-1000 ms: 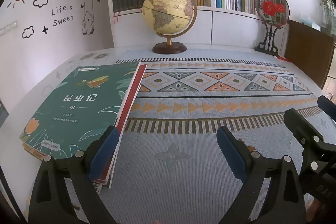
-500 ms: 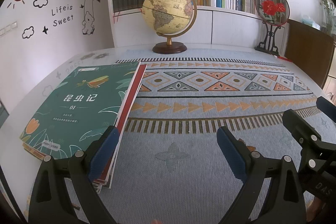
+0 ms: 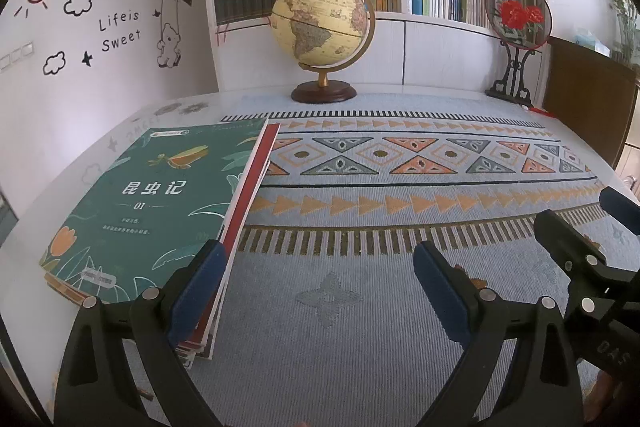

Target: Organize books

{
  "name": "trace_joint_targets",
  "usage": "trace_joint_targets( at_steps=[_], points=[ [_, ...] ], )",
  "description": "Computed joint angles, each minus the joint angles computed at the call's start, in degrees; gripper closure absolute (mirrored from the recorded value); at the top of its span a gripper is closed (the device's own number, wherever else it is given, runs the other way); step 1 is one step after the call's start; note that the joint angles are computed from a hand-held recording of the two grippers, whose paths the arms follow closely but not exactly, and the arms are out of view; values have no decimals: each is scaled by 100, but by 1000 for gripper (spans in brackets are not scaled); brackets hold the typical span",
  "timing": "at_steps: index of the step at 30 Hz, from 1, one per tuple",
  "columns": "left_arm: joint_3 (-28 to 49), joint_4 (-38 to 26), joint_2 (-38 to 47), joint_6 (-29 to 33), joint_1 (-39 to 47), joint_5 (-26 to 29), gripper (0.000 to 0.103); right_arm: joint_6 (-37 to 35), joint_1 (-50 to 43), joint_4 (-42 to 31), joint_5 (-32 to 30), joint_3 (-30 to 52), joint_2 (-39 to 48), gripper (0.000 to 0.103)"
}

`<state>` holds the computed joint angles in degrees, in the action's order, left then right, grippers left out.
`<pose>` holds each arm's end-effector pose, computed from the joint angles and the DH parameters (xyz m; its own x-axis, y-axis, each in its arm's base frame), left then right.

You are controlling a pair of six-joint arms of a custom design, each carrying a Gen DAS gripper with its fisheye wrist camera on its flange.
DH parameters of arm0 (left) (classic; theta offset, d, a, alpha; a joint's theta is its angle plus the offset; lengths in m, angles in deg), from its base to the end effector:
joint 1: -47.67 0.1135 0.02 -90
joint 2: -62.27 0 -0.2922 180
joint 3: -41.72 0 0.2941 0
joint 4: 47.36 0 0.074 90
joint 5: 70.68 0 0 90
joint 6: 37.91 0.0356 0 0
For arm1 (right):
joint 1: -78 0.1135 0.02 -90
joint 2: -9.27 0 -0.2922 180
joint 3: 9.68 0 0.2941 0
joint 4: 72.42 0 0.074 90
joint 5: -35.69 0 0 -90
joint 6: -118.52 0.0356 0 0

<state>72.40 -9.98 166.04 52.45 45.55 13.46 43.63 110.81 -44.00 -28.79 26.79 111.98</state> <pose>0.2639 -0.0061 0.0521 -0.5836 0.0279 -0.8116 -0.0424 0.9970 0.0647 0.2492 0.1424 0.0643 -0.5504 -0.0750 -0.8315 -0.0616 0.9969 -0.0491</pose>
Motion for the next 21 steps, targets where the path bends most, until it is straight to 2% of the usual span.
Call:
trace_joint_targets(
  at_steps=[21],
  points=[
    [56, -28, 49, 51, 3, -18, 8, 108, -30, -196, -19, 68, 22, 6]
  ],
)
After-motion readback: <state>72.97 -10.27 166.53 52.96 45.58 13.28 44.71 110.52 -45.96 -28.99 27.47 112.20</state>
